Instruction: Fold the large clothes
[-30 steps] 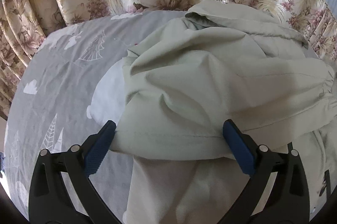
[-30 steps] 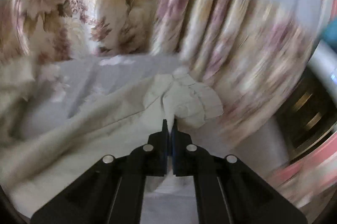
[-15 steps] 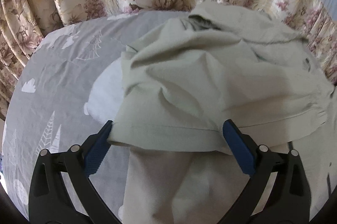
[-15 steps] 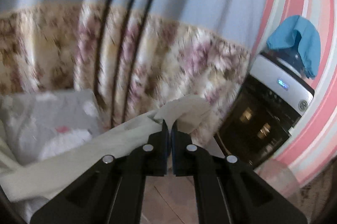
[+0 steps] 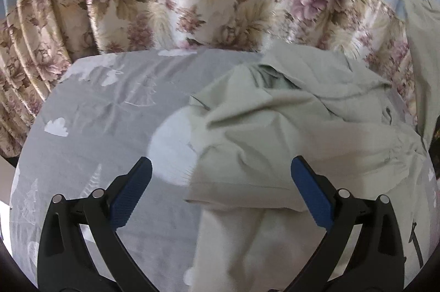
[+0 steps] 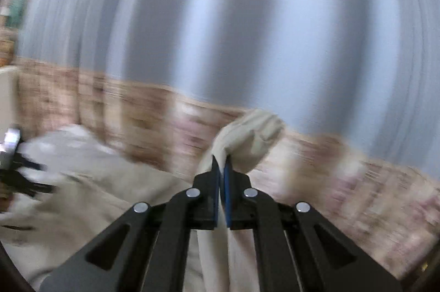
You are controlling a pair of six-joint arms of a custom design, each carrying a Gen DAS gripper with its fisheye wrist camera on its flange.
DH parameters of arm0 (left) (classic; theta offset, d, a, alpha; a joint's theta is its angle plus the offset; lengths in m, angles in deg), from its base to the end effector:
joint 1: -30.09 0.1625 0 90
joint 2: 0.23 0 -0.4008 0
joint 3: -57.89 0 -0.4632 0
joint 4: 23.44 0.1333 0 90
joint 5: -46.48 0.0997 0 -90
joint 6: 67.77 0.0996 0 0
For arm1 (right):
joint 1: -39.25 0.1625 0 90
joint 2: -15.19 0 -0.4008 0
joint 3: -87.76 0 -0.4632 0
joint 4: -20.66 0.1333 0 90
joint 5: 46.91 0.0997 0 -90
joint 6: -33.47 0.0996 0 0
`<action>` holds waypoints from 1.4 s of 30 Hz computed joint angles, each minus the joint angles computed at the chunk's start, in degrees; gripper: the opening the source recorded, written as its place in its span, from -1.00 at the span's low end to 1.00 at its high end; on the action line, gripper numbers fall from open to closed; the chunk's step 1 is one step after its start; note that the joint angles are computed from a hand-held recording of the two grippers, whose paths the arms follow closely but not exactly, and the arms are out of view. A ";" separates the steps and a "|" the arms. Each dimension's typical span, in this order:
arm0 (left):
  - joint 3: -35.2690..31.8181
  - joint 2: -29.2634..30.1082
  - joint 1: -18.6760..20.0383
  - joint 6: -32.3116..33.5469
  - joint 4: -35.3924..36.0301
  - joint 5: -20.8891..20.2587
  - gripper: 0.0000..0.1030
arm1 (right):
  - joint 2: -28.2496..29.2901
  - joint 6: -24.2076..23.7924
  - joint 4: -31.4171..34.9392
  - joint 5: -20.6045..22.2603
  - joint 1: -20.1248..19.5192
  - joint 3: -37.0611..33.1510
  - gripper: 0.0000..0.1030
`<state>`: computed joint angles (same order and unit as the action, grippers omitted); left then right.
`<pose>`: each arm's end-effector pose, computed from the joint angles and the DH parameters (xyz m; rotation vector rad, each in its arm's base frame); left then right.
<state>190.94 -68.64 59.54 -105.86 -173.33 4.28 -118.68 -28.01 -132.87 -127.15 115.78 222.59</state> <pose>-0.2811 -0.3965 0.0417 0.5178 2.3785 -0.7521 0.0719 -0.3446 0.4870 1.0492 -2.0614 1.2339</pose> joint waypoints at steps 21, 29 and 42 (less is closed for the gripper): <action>-8.98 10.04 2.35 6.99 -6.23 -9.26 0.94 | 4.89 9.97 -9.19 -18.09 -1.13 4.12 0.72; -18.93 23.11 3.25 8.23 -0.80 -5.48 0.85 | -12.35 11.44 2.83 -0.11 -25.08 8.07 0.72; -9.01 5.59 -5.77 16.48 -17.74 -16.76 -0.43 | -21.36 14.16 11.05 9.65 -35.61 11.78 0.72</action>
